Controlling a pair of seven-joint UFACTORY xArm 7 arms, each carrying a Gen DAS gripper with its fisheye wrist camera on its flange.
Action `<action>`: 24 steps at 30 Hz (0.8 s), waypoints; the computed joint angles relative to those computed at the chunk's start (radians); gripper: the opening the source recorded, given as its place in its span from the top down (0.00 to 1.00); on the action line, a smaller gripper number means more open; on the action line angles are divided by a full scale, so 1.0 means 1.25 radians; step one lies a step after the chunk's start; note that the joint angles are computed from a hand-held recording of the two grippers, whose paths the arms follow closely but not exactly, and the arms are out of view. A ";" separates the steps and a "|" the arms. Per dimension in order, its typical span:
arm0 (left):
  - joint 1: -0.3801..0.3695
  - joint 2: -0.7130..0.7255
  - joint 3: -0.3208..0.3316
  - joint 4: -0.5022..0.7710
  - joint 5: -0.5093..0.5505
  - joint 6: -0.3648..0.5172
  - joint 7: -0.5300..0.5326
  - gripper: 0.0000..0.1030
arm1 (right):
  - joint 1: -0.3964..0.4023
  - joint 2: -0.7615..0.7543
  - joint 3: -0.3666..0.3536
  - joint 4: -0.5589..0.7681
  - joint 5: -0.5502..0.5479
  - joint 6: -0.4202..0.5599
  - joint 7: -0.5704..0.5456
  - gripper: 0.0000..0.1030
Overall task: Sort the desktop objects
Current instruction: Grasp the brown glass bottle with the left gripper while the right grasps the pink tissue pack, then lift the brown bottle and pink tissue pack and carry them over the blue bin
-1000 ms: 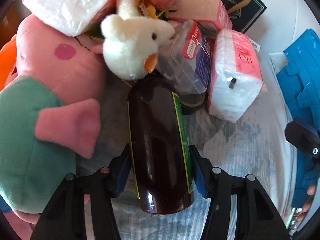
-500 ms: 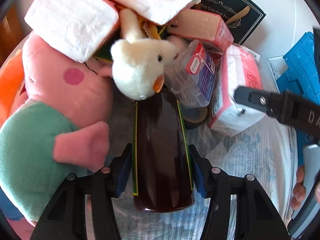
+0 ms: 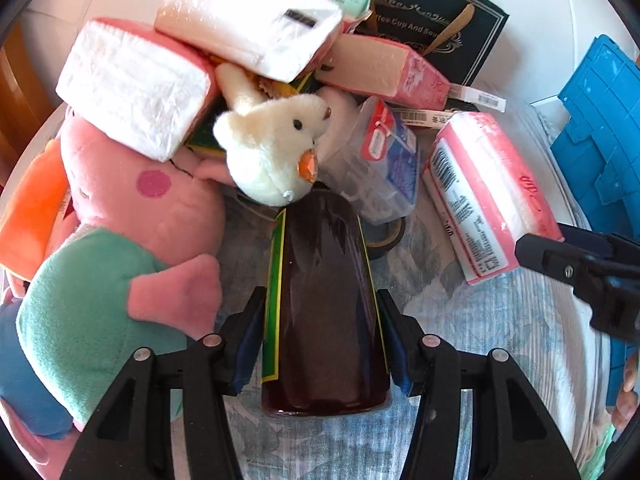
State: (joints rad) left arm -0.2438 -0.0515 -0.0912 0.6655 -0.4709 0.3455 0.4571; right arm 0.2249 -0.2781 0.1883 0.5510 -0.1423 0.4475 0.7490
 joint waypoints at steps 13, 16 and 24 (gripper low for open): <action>-0.014 -0.095 0.016 -0.093 -0.005 0.024 0.011 0.50 | 0.031 -0.040 0.013 -0.060 -0.048 -0.008 0.079 0.53; -0.029 -0.181 0.029 -0.146 -0.005 0.040 0.001 0.51 | 0.053 -0.106 0.028 -0.102 -0.018 0.005 0.079 0.53; -0.039 -0.543 0.067 -0.306 0.090 0.114 -0.061 0.51 | 0.134 -0.394 0.122 -0.182 0.039 0.159 0.171 0.53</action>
